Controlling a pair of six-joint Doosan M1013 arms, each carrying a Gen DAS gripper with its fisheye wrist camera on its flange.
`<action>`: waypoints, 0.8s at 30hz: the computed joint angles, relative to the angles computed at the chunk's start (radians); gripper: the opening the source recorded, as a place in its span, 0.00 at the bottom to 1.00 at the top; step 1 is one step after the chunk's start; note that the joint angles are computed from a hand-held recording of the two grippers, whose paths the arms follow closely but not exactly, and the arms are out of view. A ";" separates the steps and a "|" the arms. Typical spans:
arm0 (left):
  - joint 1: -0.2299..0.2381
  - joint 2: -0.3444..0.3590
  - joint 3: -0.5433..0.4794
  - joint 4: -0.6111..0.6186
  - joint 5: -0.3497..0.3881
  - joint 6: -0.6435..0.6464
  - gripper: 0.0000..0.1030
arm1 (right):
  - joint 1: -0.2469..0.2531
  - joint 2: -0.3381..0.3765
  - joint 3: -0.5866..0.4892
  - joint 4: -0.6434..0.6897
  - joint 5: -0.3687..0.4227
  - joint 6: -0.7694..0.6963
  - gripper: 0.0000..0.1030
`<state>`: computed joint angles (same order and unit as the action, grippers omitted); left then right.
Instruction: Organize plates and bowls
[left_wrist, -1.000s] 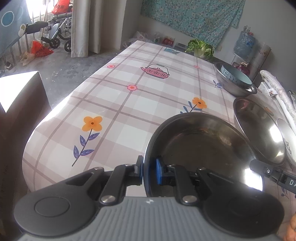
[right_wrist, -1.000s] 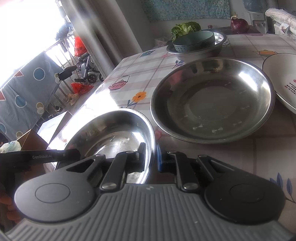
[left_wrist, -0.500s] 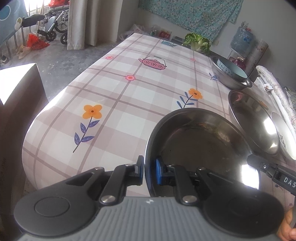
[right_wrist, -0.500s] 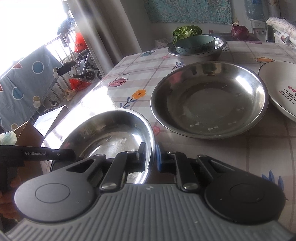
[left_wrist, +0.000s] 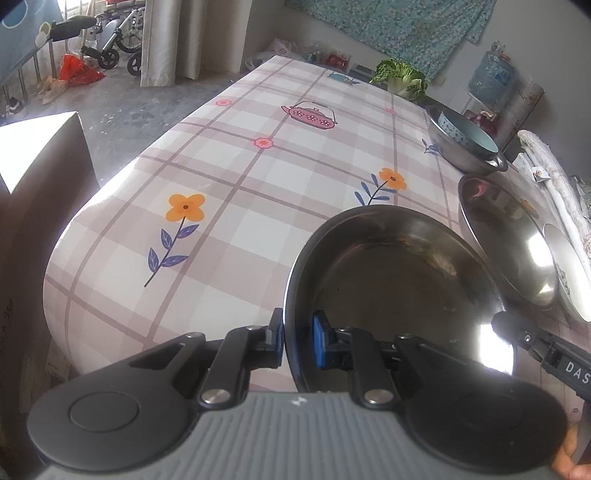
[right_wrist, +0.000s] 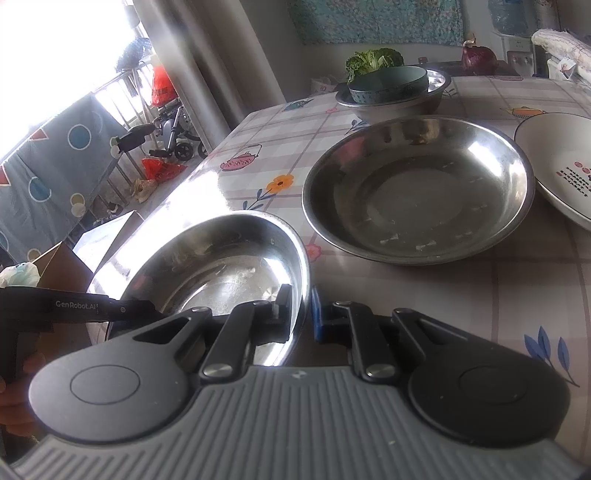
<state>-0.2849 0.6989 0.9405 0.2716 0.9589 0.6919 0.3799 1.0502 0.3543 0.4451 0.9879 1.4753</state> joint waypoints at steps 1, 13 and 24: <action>0.000 -0.001 0.001 -0.002 -0.002 0.001 0.16 | 0.000 -0.001 0.001 0.001 0.000 0.002 0.10; 0.001 0.006 -0.012 -0.026 0.022 0.034 0.16 | -0.003 -0.027 0.051 0.007 -0.032 -0.001 0.10; 0.000 0.008 -0.014 -0.026 0.019 0.030 0.16 | -0.001 -0.016 0.033 0.002 -0.020 0.016 0.10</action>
